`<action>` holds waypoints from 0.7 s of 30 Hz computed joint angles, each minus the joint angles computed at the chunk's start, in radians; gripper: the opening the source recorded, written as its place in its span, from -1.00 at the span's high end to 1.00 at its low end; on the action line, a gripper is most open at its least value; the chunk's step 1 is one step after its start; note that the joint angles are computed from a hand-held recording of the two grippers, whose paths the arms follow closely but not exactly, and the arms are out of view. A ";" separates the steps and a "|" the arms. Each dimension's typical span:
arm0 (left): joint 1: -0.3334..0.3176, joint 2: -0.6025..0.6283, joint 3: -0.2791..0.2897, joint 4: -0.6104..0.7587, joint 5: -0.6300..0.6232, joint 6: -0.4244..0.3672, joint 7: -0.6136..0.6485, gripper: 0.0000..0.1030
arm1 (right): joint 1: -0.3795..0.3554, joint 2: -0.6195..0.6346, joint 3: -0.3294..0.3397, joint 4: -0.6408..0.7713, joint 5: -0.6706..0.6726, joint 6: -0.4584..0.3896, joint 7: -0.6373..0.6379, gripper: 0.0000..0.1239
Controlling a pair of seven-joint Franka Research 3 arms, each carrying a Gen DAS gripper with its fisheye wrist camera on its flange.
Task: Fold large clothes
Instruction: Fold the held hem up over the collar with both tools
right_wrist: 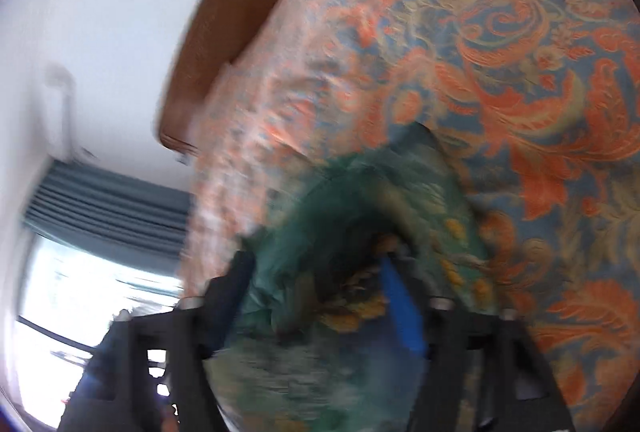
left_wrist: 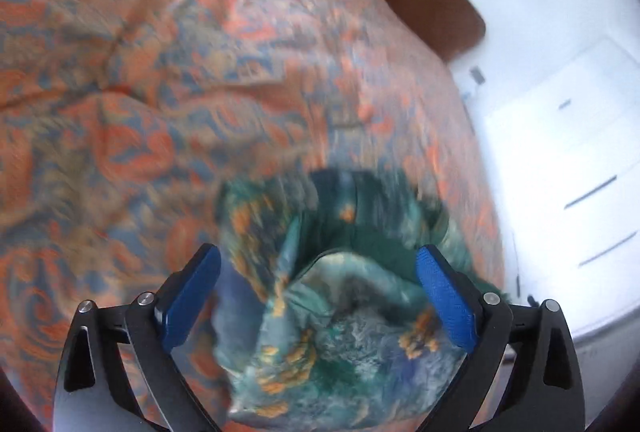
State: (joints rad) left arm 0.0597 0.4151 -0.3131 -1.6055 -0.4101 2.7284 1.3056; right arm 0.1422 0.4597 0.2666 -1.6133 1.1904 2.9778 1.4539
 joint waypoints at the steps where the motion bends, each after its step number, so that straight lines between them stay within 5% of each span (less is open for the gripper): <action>1: 0.014 -0.003 -0.008 -0.006 -0.018 0.009 0.016 -0.90 | -0.024 -0.002 0.028 0.007 0.049 0.011 -0.050 -0.21; 4: 0.042 -0.034 -0.029 -0.063 -0.044 0.007 0.111 -0.90 | -0.054 -0.039 0.047 0.004 0.153 0.020 -0.188 -0.21; 9: -0.082 0.033 0.049 0.001 0.174 -0.106 0.124 -0.90 | 0.184 -0.103 -0.275 -0.093 -0.506 -0.047 0.252 -0.21; 14: -0.218 0.191 0.135 0.237 0.415 -0.199 -0.036 -0.85 | 0.222 -0.030 -0.316 0.010 -0.787 -0.229 0.363 -0.21; 15: -0.232 0.224 0.140 0.289 0.441 -0.221 -0.061 -0.75 | 0.244 0.002 -0.335 0.053 -0.855 -0.259 0.406 -0.21; 17: -0.258 0.277 0.150 0.386 0.485 -0.296 -0.101 0.27 | 0.280 0.042 -0.372 0.106 -0.975 -0.308 0.483 -0.20; 18: -0.274 0.284 0.164 0.405 0.517 -0.318 -0.124 0.61 | 0.312 0.074 -0.408 0.153 -1.052 -0.358 0.548 0.03; 19: -0.269 0.276 0.156 0.391 0.527 -0.308 -0.120 0.78 | 0.321 0.083 -0.416 0.170 -1.091 -0.387 0.579 0.56; 21: -0.287 0.215 0.181 0.300 0.594 -0.233 -0.157 0.81 | 0.371 0.087 -0.464 0.193 -1.218 -0.461 0.669 0.77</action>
